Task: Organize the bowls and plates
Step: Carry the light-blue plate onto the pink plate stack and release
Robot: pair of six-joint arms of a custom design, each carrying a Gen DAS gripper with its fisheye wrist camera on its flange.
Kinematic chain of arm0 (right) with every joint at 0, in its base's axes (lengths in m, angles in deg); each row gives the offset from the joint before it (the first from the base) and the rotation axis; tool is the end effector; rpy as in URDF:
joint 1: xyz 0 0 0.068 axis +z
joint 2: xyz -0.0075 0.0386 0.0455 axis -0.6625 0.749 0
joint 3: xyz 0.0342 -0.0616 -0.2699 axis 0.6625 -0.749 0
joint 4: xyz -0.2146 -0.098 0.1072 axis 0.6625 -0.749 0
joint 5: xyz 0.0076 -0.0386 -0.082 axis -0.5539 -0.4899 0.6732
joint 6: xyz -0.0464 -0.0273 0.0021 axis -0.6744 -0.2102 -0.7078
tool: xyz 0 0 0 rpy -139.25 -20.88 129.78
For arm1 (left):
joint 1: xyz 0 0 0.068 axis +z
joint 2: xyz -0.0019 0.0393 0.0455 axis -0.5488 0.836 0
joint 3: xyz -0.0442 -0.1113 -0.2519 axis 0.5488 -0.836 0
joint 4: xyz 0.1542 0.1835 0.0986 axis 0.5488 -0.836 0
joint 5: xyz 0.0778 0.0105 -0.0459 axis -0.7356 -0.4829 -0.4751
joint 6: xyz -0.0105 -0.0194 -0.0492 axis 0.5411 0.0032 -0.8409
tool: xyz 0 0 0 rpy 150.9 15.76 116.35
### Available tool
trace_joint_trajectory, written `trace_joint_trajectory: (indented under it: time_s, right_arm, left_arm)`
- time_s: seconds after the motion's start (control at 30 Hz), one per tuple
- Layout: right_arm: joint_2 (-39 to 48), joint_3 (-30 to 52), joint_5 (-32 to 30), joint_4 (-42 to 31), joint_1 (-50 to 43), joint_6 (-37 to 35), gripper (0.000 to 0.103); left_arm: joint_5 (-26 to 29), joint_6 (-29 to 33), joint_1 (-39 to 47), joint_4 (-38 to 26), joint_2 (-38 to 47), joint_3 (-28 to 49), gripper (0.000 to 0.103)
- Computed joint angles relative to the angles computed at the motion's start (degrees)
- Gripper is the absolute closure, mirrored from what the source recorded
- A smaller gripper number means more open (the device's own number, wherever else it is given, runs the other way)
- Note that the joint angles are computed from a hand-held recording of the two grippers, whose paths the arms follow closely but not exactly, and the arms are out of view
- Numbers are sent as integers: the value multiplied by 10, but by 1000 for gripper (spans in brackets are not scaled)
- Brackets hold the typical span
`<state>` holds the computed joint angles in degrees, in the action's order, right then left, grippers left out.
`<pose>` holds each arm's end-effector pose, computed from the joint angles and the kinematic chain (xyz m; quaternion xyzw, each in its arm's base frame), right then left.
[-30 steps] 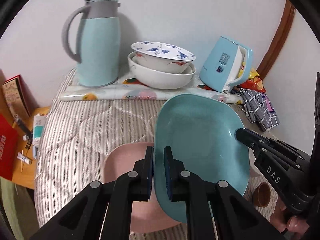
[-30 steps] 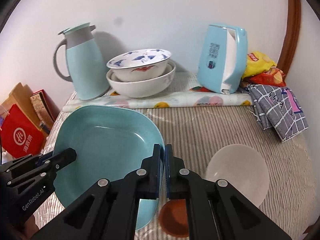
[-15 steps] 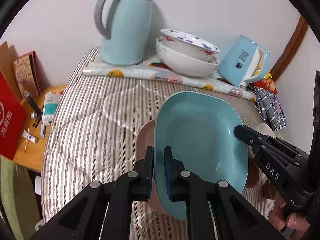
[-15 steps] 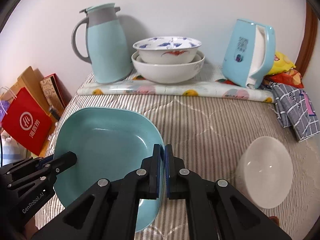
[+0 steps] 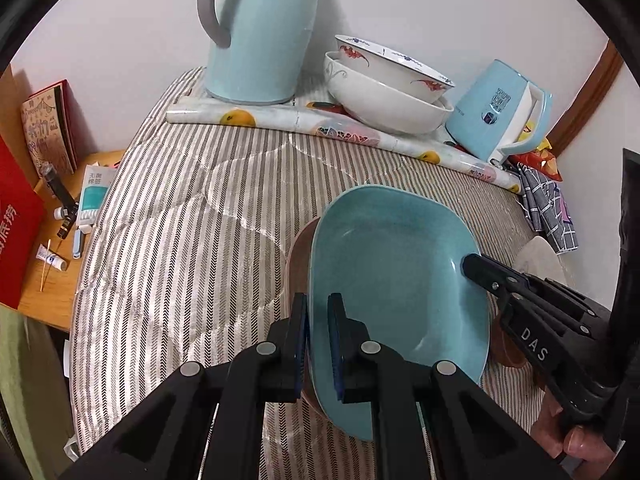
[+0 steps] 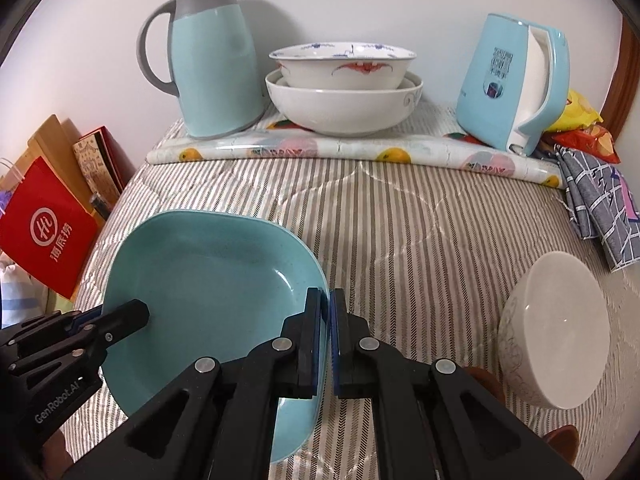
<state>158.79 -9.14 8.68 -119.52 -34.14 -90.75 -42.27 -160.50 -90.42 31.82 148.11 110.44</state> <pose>0.2320 0.0349 0.2186 -0.1918 0.9439 0.0547 0.2634 0.1499 -0.2042 0.2187 -0.1663 0.9436 -0.0805 0.2747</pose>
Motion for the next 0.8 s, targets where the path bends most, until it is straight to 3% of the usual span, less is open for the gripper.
trace_joint_trajectory:
  time_s: [0.37,0.57,0.67,0.73,0.8]
  right_arm:
    - [26,-1,7,10,3,-6,97]
    - [8,-2,-1,3,0,-15,97]
    - [-10,-6,-6,-7,-3,-20,97]
    - [-20,-8,-11,-14,-9,-23,96]
    - [-36,-12,-18,-23,-19,-28,96]
  left_arm:
    - [15,11,7,35,-11,-26,92]
    - [21,2,-3,25,-21,-22,84]
    - [10,-3,-19,7,-19,-7,76]
    - [-3,-14,-33,-14,-14,6,61]
    - [-28,-32,-52,-53,-2,30,53]
